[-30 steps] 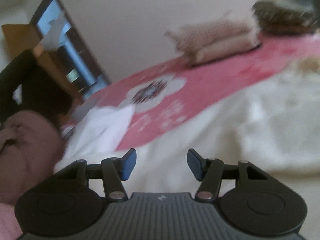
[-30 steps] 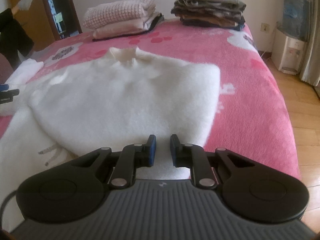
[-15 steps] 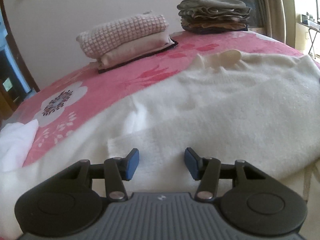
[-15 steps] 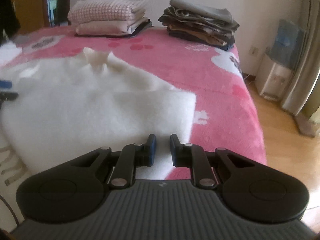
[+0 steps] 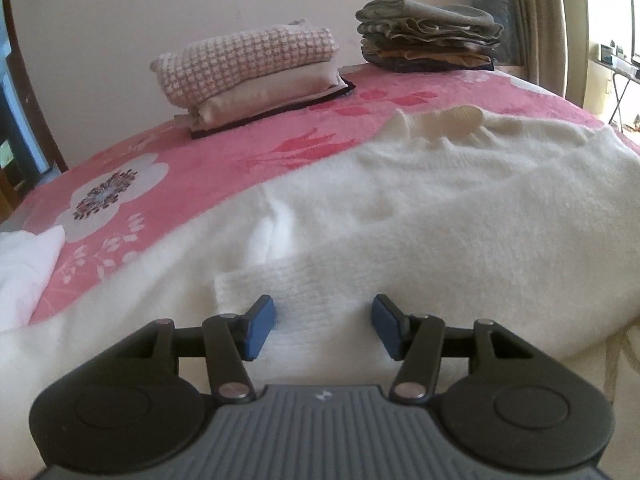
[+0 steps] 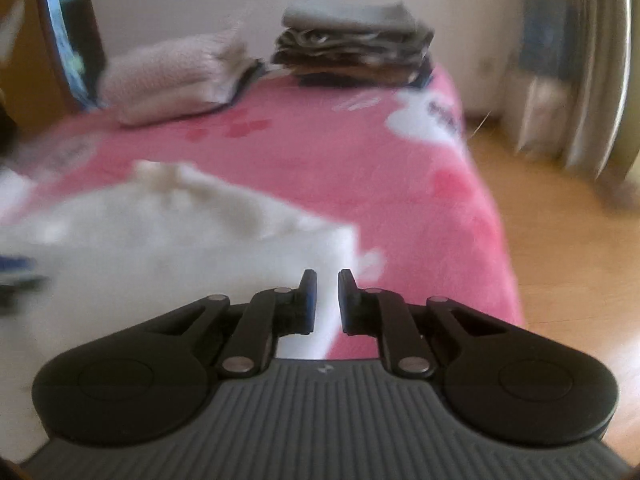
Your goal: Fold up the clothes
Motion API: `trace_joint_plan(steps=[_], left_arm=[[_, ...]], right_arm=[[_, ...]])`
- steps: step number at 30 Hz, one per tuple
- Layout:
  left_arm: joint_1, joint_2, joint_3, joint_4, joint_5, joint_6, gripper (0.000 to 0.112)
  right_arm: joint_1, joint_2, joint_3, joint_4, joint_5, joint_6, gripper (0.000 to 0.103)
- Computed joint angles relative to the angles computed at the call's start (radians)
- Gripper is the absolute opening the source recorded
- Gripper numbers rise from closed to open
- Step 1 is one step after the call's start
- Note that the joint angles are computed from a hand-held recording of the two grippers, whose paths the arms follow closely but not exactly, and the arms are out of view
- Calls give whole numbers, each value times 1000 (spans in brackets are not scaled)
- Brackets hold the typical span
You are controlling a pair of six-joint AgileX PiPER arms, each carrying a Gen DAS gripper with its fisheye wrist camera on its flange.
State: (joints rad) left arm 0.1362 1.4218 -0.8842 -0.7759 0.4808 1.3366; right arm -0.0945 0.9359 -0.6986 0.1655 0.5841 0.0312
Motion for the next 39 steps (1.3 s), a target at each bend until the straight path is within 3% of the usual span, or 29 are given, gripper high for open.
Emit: trace_joint_plan(steps=[2,3,6,9,11,15,18,20,23,28,30,34,39], left_arm=[[1,4,-12,22,13,-20,56],[2,3,-10,17,12,-15,56],[7,-1,4,-14,4,17,57],[15,-11,21,-54,-4,33,57],[29,-20,15,-45,16,-3,57],[133,-74,-43,34,153,-140,58],[285,-88,-122,53,285,-209,60],[392,-71,-177,71,342,-257,60],[545,-16,-270,110,387,-354,60],[700,156,-499,203,390,-628,63],[748,243,-606,207,447,-733,63],[800,355,-727,177,531,-839,63],[789,402,-776,163,544,-922,67]], right_arm=[[-25,-80,-18,123,133,-97,10],[8,-98,-2,124,150,-101,10],[207,-140,46,-6,161,48,9],[318,-118,143,-150,85,175,8],[306,-103,70,-139,157,243,8],[499,-105,-8,-338,184,459,10],[553,-62,-1,-374,113,520,10],[530,7,6,-316,52,475,11],[575,95,24,-372,10,544,11],[577,90,11,-358,32,576,11],[577,90,11,-361,35,599,11],[588,99,3,-384,43,657,11],[627,123,-17,-447,71,745,11]])
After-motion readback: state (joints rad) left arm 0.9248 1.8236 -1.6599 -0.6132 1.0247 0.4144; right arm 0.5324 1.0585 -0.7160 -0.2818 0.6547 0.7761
